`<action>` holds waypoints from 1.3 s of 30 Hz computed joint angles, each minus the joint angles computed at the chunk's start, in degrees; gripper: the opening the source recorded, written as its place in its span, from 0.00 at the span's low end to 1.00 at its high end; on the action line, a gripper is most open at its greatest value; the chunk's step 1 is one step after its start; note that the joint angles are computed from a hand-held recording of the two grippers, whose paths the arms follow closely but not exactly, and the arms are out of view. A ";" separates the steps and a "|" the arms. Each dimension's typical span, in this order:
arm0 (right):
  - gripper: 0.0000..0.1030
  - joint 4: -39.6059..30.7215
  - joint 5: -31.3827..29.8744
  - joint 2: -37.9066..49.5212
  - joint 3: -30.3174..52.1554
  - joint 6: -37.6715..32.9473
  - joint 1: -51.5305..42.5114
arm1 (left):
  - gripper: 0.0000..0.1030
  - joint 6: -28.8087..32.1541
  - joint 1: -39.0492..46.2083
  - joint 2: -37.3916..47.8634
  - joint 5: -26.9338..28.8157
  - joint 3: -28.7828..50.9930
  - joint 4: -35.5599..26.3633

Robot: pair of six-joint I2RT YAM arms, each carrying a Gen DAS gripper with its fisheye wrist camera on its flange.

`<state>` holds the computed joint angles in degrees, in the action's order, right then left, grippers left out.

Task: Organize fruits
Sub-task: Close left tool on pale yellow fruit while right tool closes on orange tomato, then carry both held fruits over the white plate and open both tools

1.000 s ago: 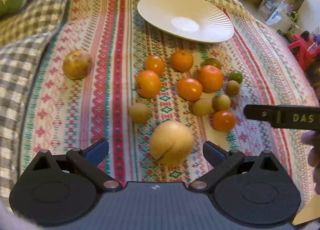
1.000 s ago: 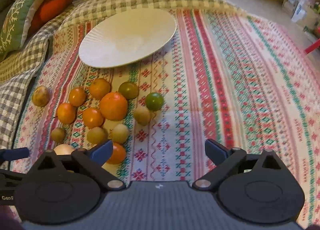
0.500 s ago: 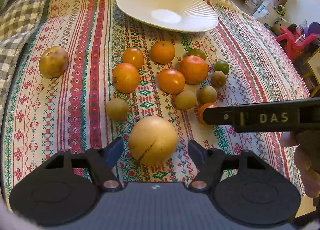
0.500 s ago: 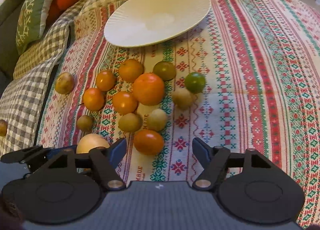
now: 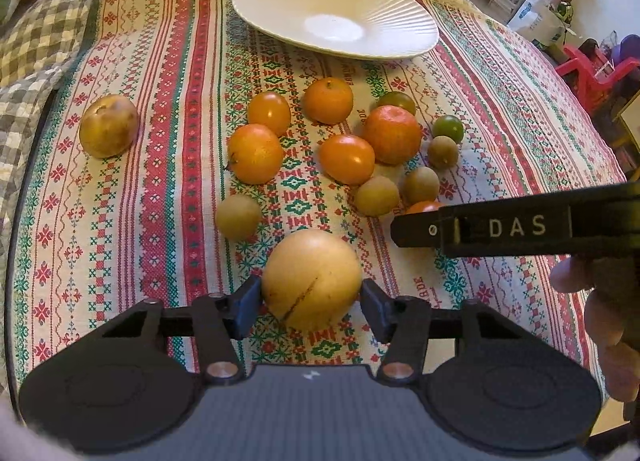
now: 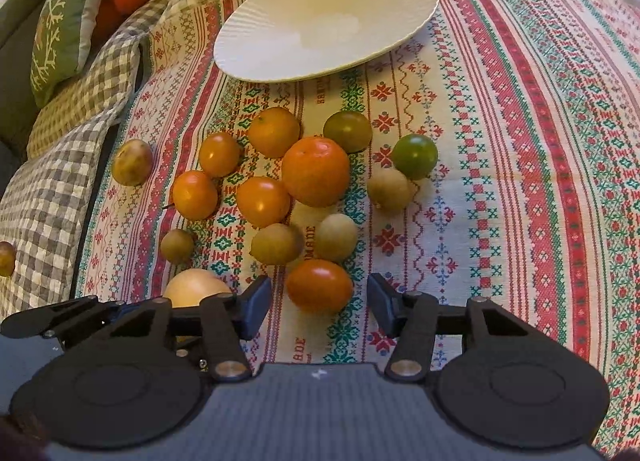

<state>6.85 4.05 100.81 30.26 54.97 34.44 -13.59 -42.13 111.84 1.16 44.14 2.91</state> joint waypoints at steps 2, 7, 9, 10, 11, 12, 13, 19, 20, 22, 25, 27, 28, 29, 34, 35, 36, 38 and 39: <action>0.49 -0.53 0.07 0.39 0.57 0.42 0.13 | 0.45 -0.04 -0.04 -0.03 0.01 -0.02 0.04; 0.37 -1.79 1.37 1.04 1.60 0.37 0.63 | 0.45 -0.37 0.03 -0.20 0.06 -0.21 0.19; 0.32 -1.58 1.47 0.90 1.34 0.60 0.74 | 0.45 -0.79 0.12 -0.45 -0.16 -0.56 0.48; 0.31 -1.61 1.44 0.71 1.22 0.64 0.83 | 0.45 -1.01 0.23 -0.56 -0.15 -0.74 0.69; 0.31 -1.87 1.63 0.65 1.27 0.54 1.03 | 0.45 -1.23 0.39 -0.64 -0.03 -0.89 0.85; 0.31 -2.07 1.76 0.58 1.31 0.33 1.17 | 0.45 -1.57 0.41 -0.75 0.02 -0.93 0.81; 0.31 -2.21 1.94 0.55 1.33 0.16 1.34 | 0.45 -1.87 0.49 -0.82 0.08 -0.93 0.79; 0.31 -1.46 1.75 -1.36 -0.16 0.58 1.07 | 0.45 -2.77 0.65 -1.63 -0.18 -0.96 0.76; 0.31 -1.03 1.58 -2.23 -0.85 0.56 0.84 | 0.45 -2.97 0.70 -1.77 -0.08 -0.99 0.88; 0.31 -0.56 1.51 -3.88 -2.07 0.86 0.57 | 0.45 -3.44 1.05 -2.35 0.70 -1.28 1.26; 0.31 -0.09 1.22 -6.49 -3.82 1.30 -0.18 | 0.45 -4.55 1.14 -3.67 1.17 -1.85 1.86; 0.31 -0.12 0.93 -8.66 -4.90 1.40 -1.13 | 0.45 -5.88 0.90 -4.69 1.02 -2.13 2.46; 0.31 -0.31 1.06 -9.55 -5.18 1.45 -1.41 | 0.45 -6.52 0.76 -5.16 1.13 -2.16 2.68; 0.31 -2.13 1.57 -10.34 -4.78 1.75 -1.54 | 0.45 -6.99 0.63 -5.50 1.30 -2.05 2.81; 0.31 -3.36 1.60 -15.23 -5.83 1.24 -4.80 | 0.45 -7.55 0.25 -5.39 0.92 0.44 2.99; 0.31 -3.53 1.46 -15.80 -5.84 0.90 -5.54 | 0.45 -7.25 0.17 -5.18 0.51 1.17 3.28; 0.31 -3.92 1.22 -16.14 -5.59 0.16 -6.52 | 0.45 -7.02 0.11 -5.03 0.20 1.62 3.61; 0.31 -5.02 1.35 -16.53 -4.77 -1.45 -8.51 | 0.45 -6.36 0.10 -4.14 -0.27 3.41 3.67; 0.31 -5.01 1.13 -16.75 -4.61 -2.16 -9.66 | 0.45 -5.89 0.15 -3.38 -0.48 4.66 3.46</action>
